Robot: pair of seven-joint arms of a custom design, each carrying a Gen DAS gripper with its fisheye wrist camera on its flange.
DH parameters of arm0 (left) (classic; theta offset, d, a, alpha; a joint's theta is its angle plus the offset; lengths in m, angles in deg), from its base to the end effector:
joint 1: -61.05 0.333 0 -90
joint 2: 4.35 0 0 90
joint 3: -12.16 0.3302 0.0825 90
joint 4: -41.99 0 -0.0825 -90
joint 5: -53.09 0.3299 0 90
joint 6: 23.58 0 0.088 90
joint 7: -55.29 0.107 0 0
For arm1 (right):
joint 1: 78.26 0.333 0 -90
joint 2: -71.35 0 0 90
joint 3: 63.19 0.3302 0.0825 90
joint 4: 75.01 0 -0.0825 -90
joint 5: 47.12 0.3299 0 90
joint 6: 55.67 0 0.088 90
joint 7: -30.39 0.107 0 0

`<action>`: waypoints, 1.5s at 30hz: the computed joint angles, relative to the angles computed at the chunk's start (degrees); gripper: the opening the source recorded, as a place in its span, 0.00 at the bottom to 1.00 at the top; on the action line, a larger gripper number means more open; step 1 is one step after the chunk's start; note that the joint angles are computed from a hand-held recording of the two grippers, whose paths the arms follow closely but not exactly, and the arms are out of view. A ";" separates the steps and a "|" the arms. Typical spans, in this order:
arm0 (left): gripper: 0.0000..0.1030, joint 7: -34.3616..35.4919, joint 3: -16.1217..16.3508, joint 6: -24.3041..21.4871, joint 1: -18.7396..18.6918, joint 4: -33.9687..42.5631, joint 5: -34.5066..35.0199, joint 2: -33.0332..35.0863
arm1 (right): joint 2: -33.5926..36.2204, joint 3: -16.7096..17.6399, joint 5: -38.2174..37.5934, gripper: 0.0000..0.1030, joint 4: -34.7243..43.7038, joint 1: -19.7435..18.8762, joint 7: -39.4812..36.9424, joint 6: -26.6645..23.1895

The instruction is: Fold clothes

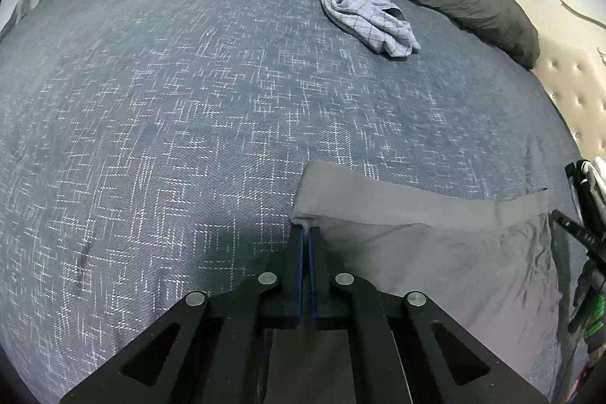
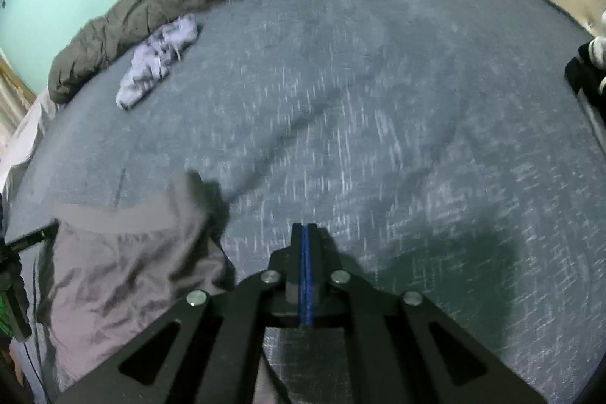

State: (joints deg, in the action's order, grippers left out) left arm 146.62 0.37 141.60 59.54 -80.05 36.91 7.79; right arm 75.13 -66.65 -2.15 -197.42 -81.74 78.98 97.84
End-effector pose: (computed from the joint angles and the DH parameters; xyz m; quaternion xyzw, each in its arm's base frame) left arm 0.5625 -0.1099 0.4214 -0.6838 0.6740 -0.2627 0.0955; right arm 0.5344 -0.0865 0.4670 -0.6590 0.6767 -0.1175 0.3066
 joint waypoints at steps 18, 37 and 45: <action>0.02 -1.63 1.85 1.97 -1.17 -0.82 5.04 -0.93 | 3.54 2.48 -1.86 0.01 5.25 2.98 -0.86 0.15; 0.04 -2.17 -0.34 1.11 1.62 -0.93 1.55 -2.12 | 1.01 3.53 -7.37 0.10 2.54 0.92 9.50 6.53; 0.39 12.53 0.33 1.32 1.75 -11.54 -18.21 -12.14 | -18.99 -2.78 14.96 0.15 -15.47 4.83 -3.51 -1.56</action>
